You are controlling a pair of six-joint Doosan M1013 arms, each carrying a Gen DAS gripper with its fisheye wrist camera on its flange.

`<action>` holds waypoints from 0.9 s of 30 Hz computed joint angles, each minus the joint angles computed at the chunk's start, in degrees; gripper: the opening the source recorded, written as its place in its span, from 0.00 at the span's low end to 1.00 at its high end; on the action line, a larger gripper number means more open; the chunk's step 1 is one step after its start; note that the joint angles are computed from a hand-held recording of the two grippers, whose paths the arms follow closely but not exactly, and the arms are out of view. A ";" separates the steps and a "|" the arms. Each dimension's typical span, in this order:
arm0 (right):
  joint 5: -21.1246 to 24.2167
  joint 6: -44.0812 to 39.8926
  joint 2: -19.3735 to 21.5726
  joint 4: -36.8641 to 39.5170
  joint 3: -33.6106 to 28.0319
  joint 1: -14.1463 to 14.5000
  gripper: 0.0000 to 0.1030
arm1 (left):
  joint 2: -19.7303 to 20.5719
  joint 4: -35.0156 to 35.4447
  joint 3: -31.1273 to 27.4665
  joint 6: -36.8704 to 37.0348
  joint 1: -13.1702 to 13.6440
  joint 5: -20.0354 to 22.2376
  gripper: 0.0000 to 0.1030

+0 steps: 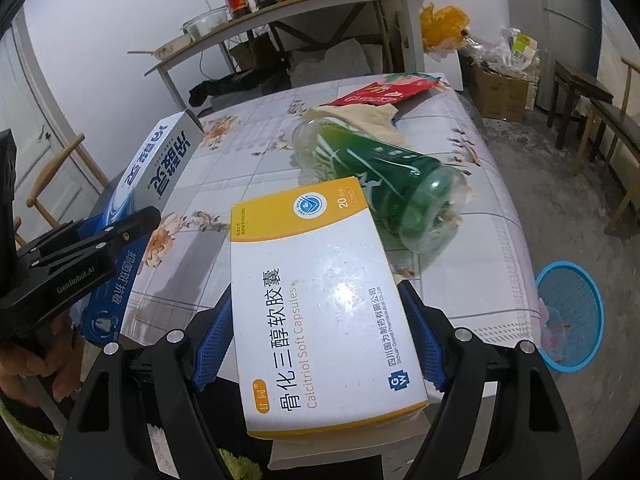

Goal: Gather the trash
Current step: 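Raise both held boxes higher and turn away from the table, then carry both boxes over the blue wastebasket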

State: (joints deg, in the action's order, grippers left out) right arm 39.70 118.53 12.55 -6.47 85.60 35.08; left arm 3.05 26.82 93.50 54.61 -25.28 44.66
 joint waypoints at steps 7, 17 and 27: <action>-4.49 0.92 -3.62 5.17 4.29 -3.49 0.73 | 0.89 -2.24 -1.75 3.83 -1.63 -0.58 0.42; -6.84 39.18 -14.88 -15.64 15.56 -13.02 0.73 | 8.55 -35.43 -13.90 31.83 -2.18 -0.79 0.42; -11.39 38.07 -17.34 4.68 26.56 -23.93 0.73 | 26.00 -48.26 -34.12 37.39 -7.14 20.03 0.42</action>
